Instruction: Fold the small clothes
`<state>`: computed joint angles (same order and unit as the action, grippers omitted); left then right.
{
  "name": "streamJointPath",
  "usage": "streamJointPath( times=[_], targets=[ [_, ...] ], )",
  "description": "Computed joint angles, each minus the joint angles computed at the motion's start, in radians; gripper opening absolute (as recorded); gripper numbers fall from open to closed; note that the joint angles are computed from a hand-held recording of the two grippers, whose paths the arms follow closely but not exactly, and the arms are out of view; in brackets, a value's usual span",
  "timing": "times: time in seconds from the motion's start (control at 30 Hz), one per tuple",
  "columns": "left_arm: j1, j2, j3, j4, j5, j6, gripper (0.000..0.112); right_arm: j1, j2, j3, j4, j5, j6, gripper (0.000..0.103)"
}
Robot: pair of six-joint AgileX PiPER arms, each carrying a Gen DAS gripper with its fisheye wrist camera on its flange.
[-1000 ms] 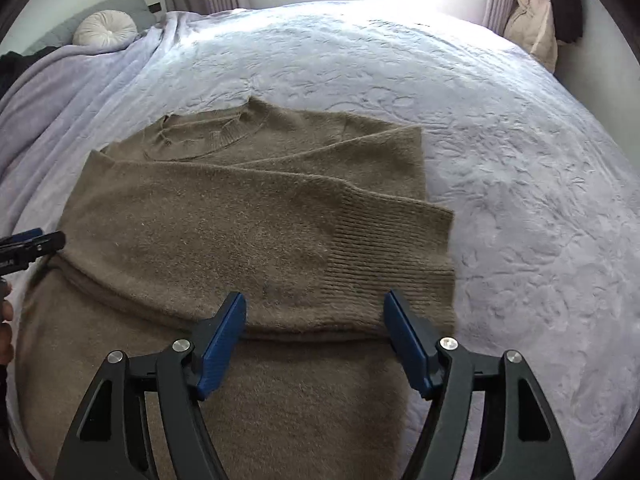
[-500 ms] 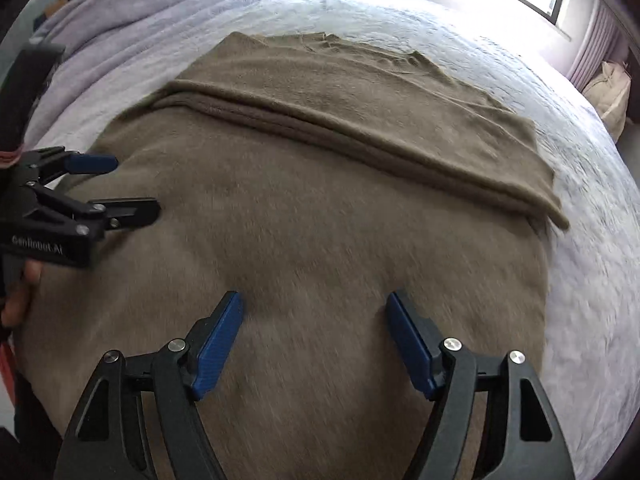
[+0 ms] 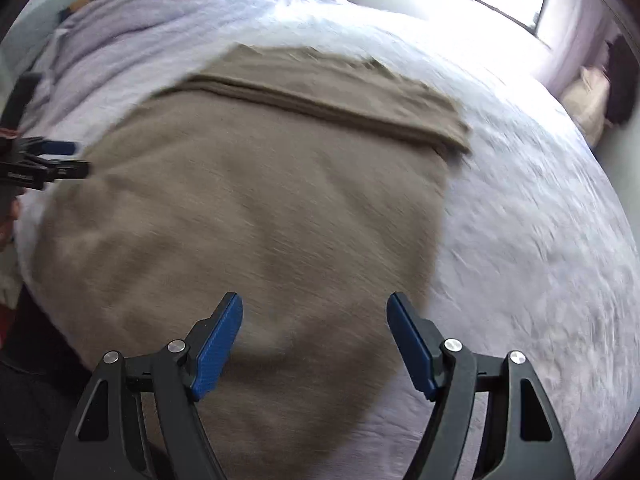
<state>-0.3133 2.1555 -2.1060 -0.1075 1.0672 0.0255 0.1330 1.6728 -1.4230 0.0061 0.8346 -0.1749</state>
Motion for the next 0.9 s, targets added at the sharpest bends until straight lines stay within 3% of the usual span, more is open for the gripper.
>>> streamJointPath(
  times=[0.1,0.17,0.2,0.27,0.3,0.43,0.57,0.77,0.9],
  targets=[
    [-0.069,0.018,-0.02,-0.06,-0.003,0.073,0.103,0.079,0.023,-0.045,0.083,-0.009,-0.108,0.079],
    [-0.101,0.066,-0.062,-0.035,0.039,0.069,0.103,0.125,0.082,-0.089,0.098,0.012,-0.142,0.079],
    [-0.128,0.077,-0.032,0.024,0.022,0.057,0.103,0.14,0.109,-0.104,0.09,0.023,-0.145,0.079],
    [-0.146,0.015,0.125,0.073,-0.111,0.059,0.103,0.16,0.163,-0.118,0.036,0.045,-0.139,0.079],
    [-0.137,-0.029,0.211,0.059,-0.178,0.076,0.103,0.147,0.151,-0.084,0.057,0.016,-0.167,0.08],
    [-0.093,-0.114,0.381,0.01,-0.276,0.123,0.103,0.004,0.055,0.061,0.246,-0.011,-0.345,0.08],
    [-0.101,-0.165,0.474,0.042,-0.327,0.123,0.103,-0.052,-0.027,0.185,0.264,-0.053,-0.425,0.08],
    [-0.063,-0.221,0.534,0.026,-0.299,0.168,0.103,-0.072,-0.109,0.284,0.233,-0.083,-0.432,0.08],
    [-0.067,-0.306,0.57,0.091,-0.253,0.151,0.103,-0.013,-0.136,0.237,0.086,-0.003,-0.314,0.08]
  ],
)
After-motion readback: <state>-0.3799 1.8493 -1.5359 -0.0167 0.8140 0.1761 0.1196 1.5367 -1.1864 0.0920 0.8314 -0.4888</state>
